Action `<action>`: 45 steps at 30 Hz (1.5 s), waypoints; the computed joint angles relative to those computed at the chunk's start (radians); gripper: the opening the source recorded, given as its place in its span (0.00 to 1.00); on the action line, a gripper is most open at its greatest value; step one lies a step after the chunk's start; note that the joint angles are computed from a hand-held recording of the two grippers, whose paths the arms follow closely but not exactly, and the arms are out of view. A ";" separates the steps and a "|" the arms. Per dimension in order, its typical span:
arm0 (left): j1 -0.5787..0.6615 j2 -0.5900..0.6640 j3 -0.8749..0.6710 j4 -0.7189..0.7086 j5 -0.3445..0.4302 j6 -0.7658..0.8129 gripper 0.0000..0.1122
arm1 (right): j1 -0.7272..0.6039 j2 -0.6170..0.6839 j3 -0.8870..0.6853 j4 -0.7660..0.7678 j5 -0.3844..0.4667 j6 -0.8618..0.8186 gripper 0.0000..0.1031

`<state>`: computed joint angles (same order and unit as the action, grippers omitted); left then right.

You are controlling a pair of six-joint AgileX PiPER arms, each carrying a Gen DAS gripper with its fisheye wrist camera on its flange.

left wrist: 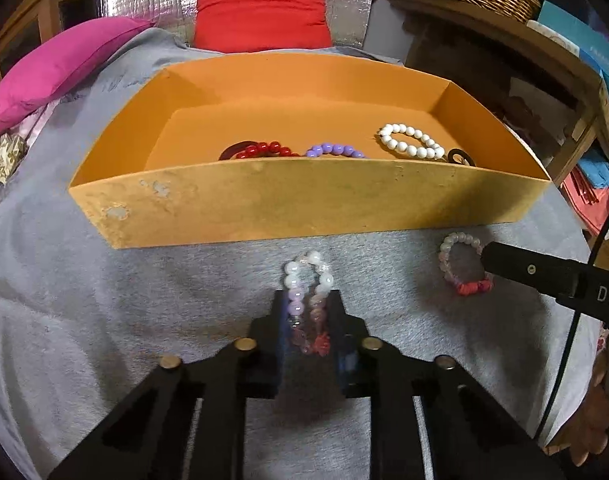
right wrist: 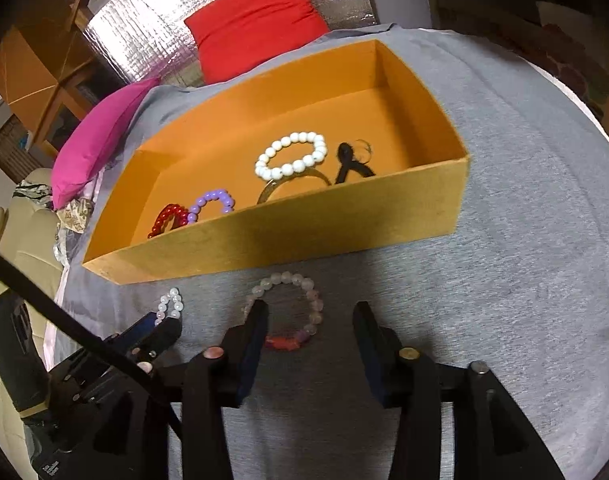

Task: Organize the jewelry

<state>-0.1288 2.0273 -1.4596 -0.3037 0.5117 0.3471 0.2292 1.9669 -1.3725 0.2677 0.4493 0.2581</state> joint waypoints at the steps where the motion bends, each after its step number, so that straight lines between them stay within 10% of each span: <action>1: 0.010 -0.002 0.003 -0.020 0.005 0.020 0.14 | 0.005 0.004 -0.007 -0.007 0.002 0.008 0.55; 14: 0.142 -0.055 0.054 -0.216 0.056 0.243 0.09 | 0.114 0.089 -0.134 -0.381 0.075 0.331 0.69; 22: 0.173 -0.052 0.042 -0.210 0.093 0.265 0.10 | 0.170 0.110 -0.166 -0.639 0.153 0.493 0.31; 24: 0.179 -0.053 0.040 -0.213 0.105 0.275 0.16 | 0.158 0.098 -0.149 -0.630 0.144 0.477 0.23; 27: 0.188 -0.063 0.051 -0.224 0.100 0.284 0.53 | 0.131 0.076 -0.119 -0.578 0.122 0.433 0.20; 34: 0.156 -0.048 0.043 -0.193 0.090 0.274 0.57 | 0.058 0.019 -0.037 -0.428 0.068 0.308 0.20; 37: 0.140 -0.019 0.022 -0.145 0.087 0.221 0.57 | 0.027 -0.002 -0.005 -0.362 0.049 0.251 0.20; 43: 0.125 -0.016 0.026 -0.166 0.075 0.251 0.14 | -0.017 -0.054 0.064 -0.288 0.016 0.186 0.19; 45: 0.114 -0.019 0.033 -0.163 0.064 0.252 0.14 | -0.023 -0.069 0.080 -0.278 0.008 0.174 0.19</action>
